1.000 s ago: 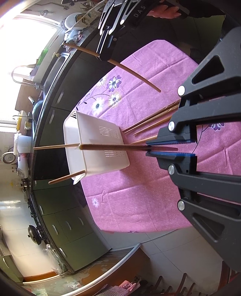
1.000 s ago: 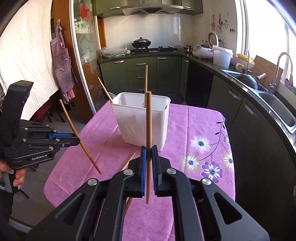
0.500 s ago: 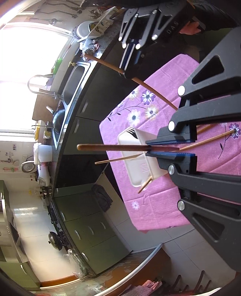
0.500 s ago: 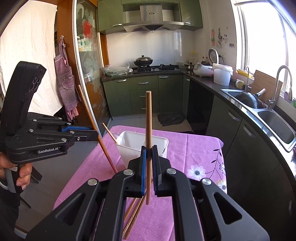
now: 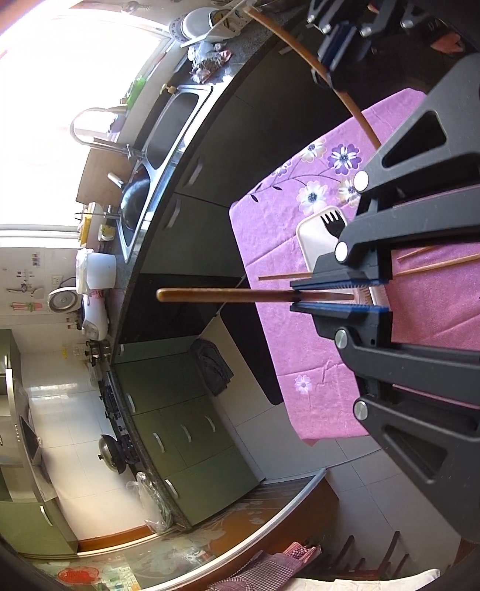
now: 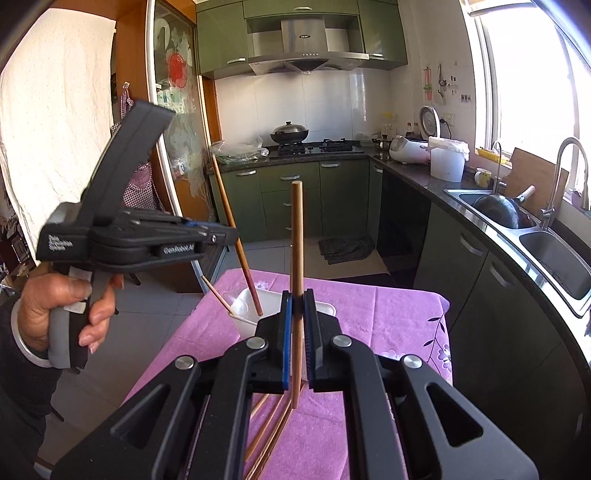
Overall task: Organize utensils
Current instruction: 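Lower the chopstick into the white holder and open the left tool while the right tool lifts a chopstick, then drop the chopstick into the white holder and open the right tool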
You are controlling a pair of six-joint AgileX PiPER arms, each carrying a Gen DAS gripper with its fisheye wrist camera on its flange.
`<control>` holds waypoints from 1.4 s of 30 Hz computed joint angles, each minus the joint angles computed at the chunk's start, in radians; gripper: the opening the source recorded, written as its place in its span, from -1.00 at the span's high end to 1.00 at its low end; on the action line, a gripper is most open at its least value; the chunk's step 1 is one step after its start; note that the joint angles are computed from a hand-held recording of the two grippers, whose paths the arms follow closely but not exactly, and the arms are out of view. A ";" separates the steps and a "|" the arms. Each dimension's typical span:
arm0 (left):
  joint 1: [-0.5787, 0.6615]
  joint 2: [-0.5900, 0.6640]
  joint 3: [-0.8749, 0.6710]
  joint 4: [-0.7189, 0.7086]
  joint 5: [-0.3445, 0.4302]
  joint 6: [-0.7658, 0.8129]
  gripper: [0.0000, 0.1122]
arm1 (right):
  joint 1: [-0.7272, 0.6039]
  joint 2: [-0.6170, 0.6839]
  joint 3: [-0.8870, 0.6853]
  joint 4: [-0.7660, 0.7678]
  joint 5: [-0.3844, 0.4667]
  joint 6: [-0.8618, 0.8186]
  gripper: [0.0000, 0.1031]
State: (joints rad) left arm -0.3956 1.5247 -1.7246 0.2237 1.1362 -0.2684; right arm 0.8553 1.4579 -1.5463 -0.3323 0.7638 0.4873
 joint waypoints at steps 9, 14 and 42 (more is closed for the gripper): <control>0.007 -0.088 0.294 0.028 -0.149 -0.050 0.81 | -0.042 0.075 -0.165 0.034 0.012 -0.025 0.87; -0.013 -0.188 0.375 0.033 -0.170 -0.061 0.72 | -0.093 0.183 -0.324 0.071 0.021 -0.046 0.87; -0.070 -0.205 0.749 -0.111 -0.267 -0.035 0.59 | -0.089 0.091 0.131 0.051 -0.150 0.040 0.77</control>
